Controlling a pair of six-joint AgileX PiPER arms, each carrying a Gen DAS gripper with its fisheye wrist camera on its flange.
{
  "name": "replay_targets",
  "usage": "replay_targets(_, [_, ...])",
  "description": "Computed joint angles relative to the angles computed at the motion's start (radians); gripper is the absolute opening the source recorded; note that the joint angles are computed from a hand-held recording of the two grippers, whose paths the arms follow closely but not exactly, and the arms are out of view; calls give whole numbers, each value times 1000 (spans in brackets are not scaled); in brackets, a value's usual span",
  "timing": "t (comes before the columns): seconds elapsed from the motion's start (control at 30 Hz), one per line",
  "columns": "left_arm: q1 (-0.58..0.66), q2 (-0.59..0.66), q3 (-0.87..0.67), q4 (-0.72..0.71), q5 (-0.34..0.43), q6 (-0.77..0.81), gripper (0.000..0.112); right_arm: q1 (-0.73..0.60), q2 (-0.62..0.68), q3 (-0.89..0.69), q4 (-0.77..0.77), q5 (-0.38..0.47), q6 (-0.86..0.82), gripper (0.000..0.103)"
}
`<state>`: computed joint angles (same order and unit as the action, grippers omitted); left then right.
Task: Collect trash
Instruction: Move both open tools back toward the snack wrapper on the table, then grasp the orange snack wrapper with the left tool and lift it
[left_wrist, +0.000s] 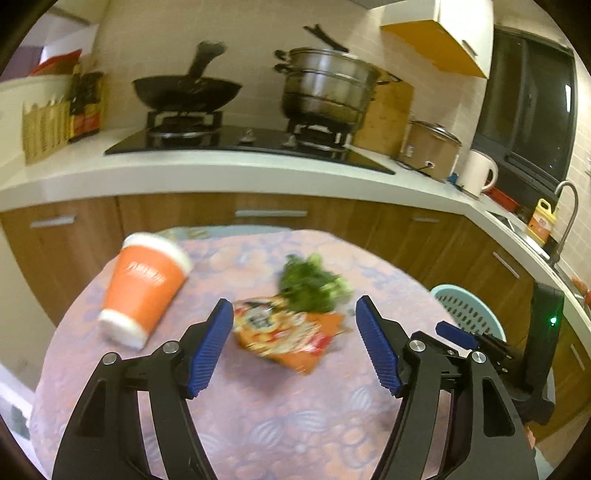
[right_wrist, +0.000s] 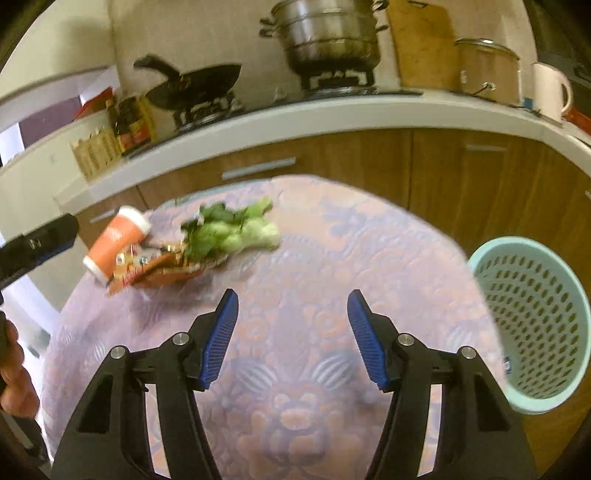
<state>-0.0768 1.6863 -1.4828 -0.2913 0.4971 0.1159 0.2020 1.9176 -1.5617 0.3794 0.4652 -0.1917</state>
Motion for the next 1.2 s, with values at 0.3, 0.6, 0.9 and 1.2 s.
replay_targets(0.3, [5,33,34,-39,59,256,67,16,11,-2,-28,-5,1,55])
replay_targets(0.6, [-73,121,-70,214,80,83,54,-5,18,-9,28,16,-35,55])
replay_targets(0.9, [-20,94,-36,11,109,258,18,-17,26,-18,57,29,-52,55])
replay_targets(1.2, [43,-47,149,-179,65,382,14,-17,27,-21,55,36,-48,55])
